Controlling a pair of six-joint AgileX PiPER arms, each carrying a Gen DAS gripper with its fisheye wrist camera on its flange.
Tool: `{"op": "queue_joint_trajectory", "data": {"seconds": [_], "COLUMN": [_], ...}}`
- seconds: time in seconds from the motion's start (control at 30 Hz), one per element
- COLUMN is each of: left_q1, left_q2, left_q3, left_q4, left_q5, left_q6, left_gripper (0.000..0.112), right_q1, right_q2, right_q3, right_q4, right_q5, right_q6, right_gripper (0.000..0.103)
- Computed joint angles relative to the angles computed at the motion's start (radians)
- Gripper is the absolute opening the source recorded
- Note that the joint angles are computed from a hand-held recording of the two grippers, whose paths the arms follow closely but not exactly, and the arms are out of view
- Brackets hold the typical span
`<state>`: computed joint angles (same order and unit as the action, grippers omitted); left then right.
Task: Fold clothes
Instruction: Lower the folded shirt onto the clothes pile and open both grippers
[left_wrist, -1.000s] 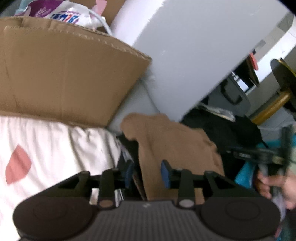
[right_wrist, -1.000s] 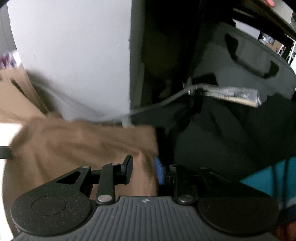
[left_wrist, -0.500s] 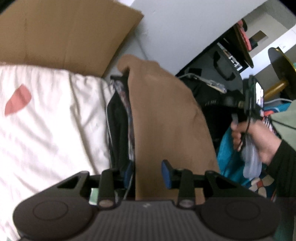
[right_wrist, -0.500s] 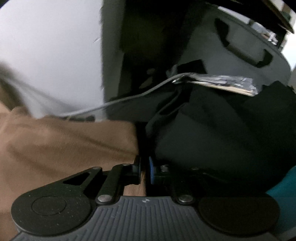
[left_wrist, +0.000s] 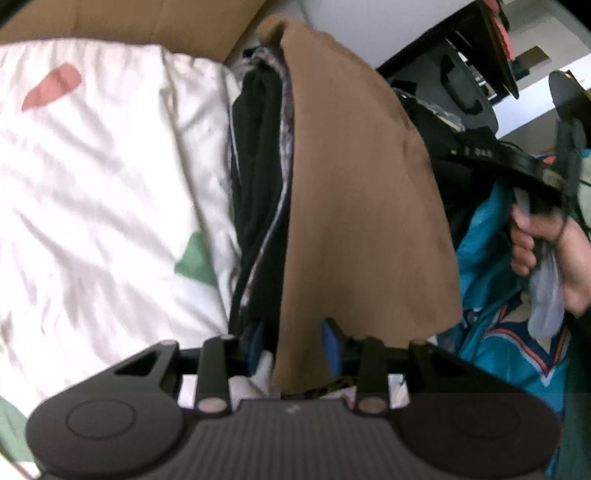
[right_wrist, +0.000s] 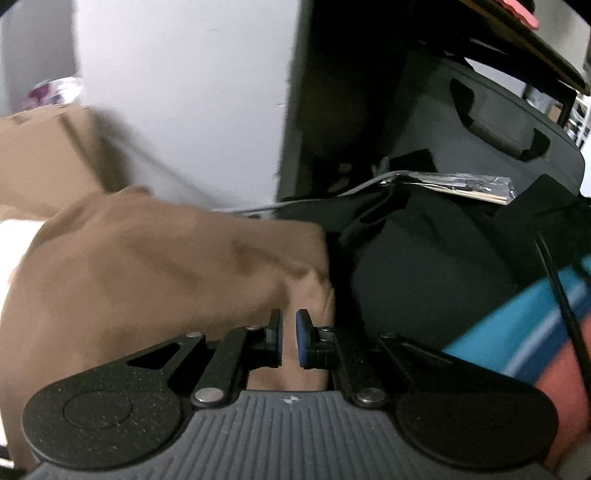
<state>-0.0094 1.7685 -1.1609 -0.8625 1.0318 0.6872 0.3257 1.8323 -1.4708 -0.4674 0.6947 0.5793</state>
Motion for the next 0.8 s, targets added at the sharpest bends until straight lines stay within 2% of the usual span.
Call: {"op": "queue_joint_trajectory", "data": {"seconds": [0.2, 0.5, 0.63, 0.8], "left_q1": [0.028, 0.087, 0.108, 0.097], "left_q2": [0.01, -0.027, -0.03, -0.037], "left_q3": [0.033, 0.057, 0.039, 0.034], "left_q4": [-0.075, -0.079, -0.069, -0.066], "left_q5": [0.017, 0.083, 0.117, 0.104], "left_q6": [0.067, 0.12, 0.122, 0.104], "left_gripper": [0.008, 0.005, 0.005, 0.005], "right_q1": [0.047, 0.063, 0.078, 0.107], "right_q2": [-0.108, -0.126, -0.151, -0.212], "right_q3": [0.196, 0.338, 0.371, 0.416], "right_q4": [-0.052, -0.176, -0.23, -0.251], "right_q5": [-0.085, -0.116, -0.095, -0.069], "right_q6": [0.083, 0.249, 0.3, 0.344], "right_gripper": [0.011, 0.01, 0.008, 0.009]}}
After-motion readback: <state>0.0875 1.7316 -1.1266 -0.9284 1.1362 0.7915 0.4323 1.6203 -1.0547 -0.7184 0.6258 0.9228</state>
